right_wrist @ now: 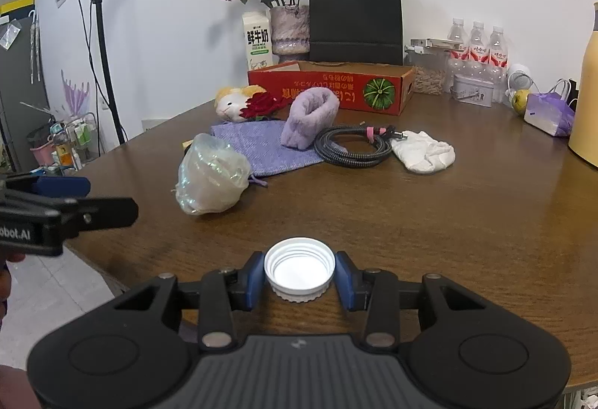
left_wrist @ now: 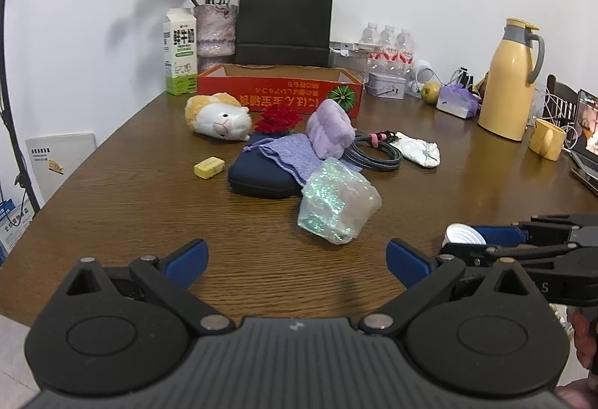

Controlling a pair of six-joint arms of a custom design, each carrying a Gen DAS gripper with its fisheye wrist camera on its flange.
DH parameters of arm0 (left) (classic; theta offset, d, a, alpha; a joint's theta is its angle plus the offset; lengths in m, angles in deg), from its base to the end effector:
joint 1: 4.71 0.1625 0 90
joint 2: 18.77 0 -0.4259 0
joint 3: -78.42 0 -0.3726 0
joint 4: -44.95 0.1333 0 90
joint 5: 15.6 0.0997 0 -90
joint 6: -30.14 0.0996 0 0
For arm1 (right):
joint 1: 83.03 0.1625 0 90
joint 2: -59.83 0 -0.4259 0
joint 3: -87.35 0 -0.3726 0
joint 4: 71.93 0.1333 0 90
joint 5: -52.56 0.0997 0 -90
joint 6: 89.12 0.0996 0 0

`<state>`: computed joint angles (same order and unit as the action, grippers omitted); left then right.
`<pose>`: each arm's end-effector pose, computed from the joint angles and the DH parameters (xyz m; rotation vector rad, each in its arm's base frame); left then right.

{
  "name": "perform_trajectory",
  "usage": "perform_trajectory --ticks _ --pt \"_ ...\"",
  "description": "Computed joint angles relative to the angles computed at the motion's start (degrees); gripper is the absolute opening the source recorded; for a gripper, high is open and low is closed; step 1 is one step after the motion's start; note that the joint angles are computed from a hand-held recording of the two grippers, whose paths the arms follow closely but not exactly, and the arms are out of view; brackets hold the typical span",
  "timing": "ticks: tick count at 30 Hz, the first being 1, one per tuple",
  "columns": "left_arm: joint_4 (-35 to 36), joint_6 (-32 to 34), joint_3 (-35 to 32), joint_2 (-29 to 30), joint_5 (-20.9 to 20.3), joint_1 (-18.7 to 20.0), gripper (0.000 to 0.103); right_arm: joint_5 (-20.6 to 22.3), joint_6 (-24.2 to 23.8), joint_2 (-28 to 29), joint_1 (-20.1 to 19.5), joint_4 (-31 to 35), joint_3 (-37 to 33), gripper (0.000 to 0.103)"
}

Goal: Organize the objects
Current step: 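Lower the right tool onto the white bottle cap and close it, then grasp the crumpled iridescent plastic bag with the left tool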

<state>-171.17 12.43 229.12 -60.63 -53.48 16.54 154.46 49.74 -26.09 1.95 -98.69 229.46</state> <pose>-0.2123 -0.3099 0.0653 0.8916 2.2905 -1.0924 0.0884 -0.2823 0.1430 0.5810 -2.2340 1.1437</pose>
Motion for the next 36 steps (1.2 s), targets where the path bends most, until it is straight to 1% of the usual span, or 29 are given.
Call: perform_trajectory --ticks 4,9,15,20,26,29,31,33,34,36 --pt "0.8 1.3 -1.7 0.8 -1.6 0.8 0.103 -0.1 -0.3 -0.7 -0.1 -0.1 -0.4 0.039" --pt "0.4 2.9 -4.3 2.7 -2.1 2.0 0.103 -0.8 -1.1 -1.5 -0.8 0.4 -1.0 0.039" --pt "0.5 4.9 -8.2 4.9 -1.7 3.7 0.103 -2.3 -1.8 -1.5 -2.4 1.7 -2.8 0.039" --pt "1.7 6.6 -11.8 6.5 -1.2 5.3 0.103 -3.7 -2.4 -0.7 -3.6 2.9 -4.7 0.039" --pt "1.5 8.6 -15.1 9.0 -0.1 6.4 0.103 -5.2 -3.1 0.6 -5.0 4.6 -7.3 0.039" --pt "1.3 10.0 -16.5 10.1 0.9 6.7 0.098 -5.8 -3.3 1.1 -5.4 5.5 -8.4 0.039" --pt "2.2 10.6 -17.1 10.1 0.5 7.1 0.087 -6.1 -3.5 1.5 -5.6 6.0 -9.1 0.039" --pt "4.5 10.8 -17.7 9.7 -0.4 7.8 0.062 -6.3 -3.5 1.8 -5.6 6.4 -9.6 0.039" --pt "5.5 10.6 -17.8 9.5 -0.9 8.1 0.057 -6.5 -3.6 1.9 -5.6 6.6 -9.9 0.039" --pt "5.2 10.9 -17.9 9.8 -0.5 8.2 0.049 -6.8 -3.8 2.2 -5.6 6.9 -10.2 0.039"
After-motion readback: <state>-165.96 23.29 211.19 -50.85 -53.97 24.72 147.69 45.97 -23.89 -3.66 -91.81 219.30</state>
